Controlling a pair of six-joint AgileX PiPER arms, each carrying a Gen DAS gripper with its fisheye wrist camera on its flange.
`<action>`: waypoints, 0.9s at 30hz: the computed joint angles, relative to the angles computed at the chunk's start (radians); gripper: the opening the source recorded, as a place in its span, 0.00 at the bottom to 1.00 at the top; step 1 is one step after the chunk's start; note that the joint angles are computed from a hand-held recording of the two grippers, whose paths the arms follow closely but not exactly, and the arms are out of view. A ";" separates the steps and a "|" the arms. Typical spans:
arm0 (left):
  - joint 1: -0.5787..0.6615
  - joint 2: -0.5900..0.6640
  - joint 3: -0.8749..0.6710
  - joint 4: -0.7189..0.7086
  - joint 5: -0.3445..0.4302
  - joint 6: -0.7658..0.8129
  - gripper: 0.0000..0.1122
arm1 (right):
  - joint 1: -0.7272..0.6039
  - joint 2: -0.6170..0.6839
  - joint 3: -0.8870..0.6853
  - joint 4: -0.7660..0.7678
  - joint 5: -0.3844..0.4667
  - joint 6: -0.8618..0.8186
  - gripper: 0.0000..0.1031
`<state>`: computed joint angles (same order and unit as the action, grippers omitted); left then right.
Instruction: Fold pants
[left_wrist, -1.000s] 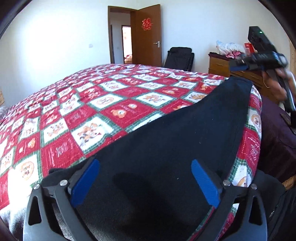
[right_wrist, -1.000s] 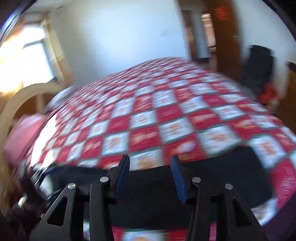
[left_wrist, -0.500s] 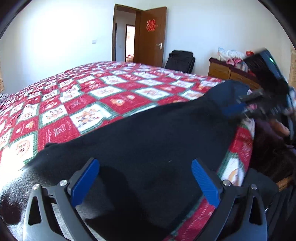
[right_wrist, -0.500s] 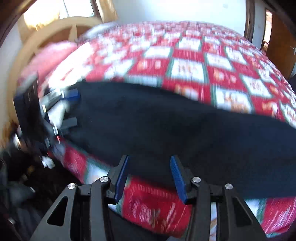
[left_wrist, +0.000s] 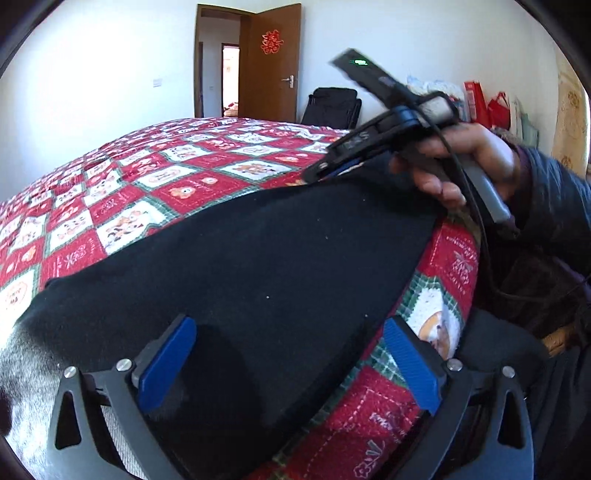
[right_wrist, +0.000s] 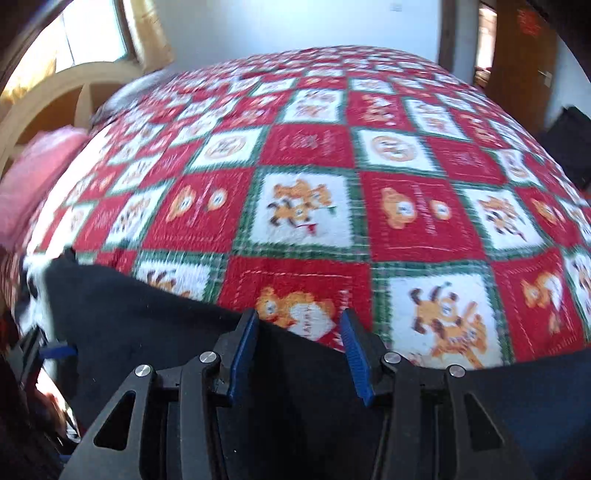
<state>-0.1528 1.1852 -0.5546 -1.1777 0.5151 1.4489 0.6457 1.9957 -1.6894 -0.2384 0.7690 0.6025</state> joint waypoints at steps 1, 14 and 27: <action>0.007 -0.010 0.004 -0.004 0.001 -0.003 0.92 | 0.006 -0.035 0.044 0.003 -0.026 0.010 0.47; 0.112 -0.056 0.044 0.090 -0.064 -0.178 0.92 | 0.238 -0.250 0.473 0.028 -0.216 -0.030 0.47; 0.118 -0.093 0.057 0.087 -0.114 -0.164 0.92 | 0.218 -0.380 0.532 -0.235 -0.223 0.184 0.47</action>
